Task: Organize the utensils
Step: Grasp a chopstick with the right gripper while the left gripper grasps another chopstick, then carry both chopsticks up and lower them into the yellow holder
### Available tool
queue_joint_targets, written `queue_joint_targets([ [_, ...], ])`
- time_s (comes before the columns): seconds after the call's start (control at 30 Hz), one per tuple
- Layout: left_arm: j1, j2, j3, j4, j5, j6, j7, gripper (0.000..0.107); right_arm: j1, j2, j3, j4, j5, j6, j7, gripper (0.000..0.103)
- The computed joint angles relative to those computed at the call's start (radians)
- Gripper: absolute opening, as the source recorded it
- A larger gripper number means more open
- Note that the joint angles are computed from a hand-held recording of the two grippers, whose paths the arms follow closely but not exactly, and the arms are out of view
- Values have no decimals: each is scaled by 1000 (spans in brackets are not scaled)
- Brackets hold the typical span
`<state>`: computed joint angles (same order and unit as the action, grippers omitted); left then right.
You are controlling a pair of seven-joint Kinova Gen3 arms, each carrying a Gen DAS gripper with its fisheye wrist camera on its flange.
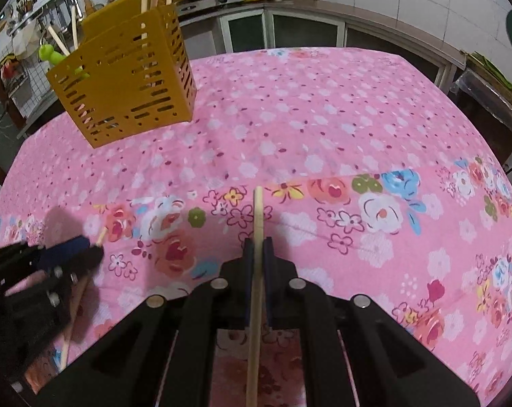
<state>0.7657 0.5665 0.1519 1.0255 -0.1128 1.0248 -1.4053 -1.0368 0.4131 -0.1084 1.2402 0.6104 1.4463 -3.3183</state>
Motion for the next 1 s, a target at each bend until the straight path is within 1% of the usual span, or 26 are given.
queue_joint_targets([
  [0.07,-13,25,4,-42,15,25,-3,4,25,3,0,-12,-21,-7,28,6],
  [0.17,-46,60,17,-109,66,66,-15,4,44,5,1,-22,-44,-12,54,6],
  [0.27,-33,64,-4,-122,58,64,-6,4,46,7,7,-36,-48,-6,74,6],
  [0.4,-43,8,-15,-31,52,-36,13,4,13,-11,12,-27,1,-15,48,6],
  [0.53,-56,-56,-21,47,35,-135,51,4,-27,-15,16,-51,78,6,34,6],
  [0.67,-45,-123,-42,111,-25,-233,107,4,-57,-28,20,-62,164,14,18,6],
  [0.77,-46,-156,-44,124,-61,-272,138,4,-84,-33,24,-74,245,21,15,6],
  [0.87,-37,-195,-56,150,-115,-333,185,4,-106,-32,27,-91,313,35,23,6],
  [1.0,-58,-230,-46,153,-131,-387,216,4,-129,-28,34,-121,386,51,45,6],
])
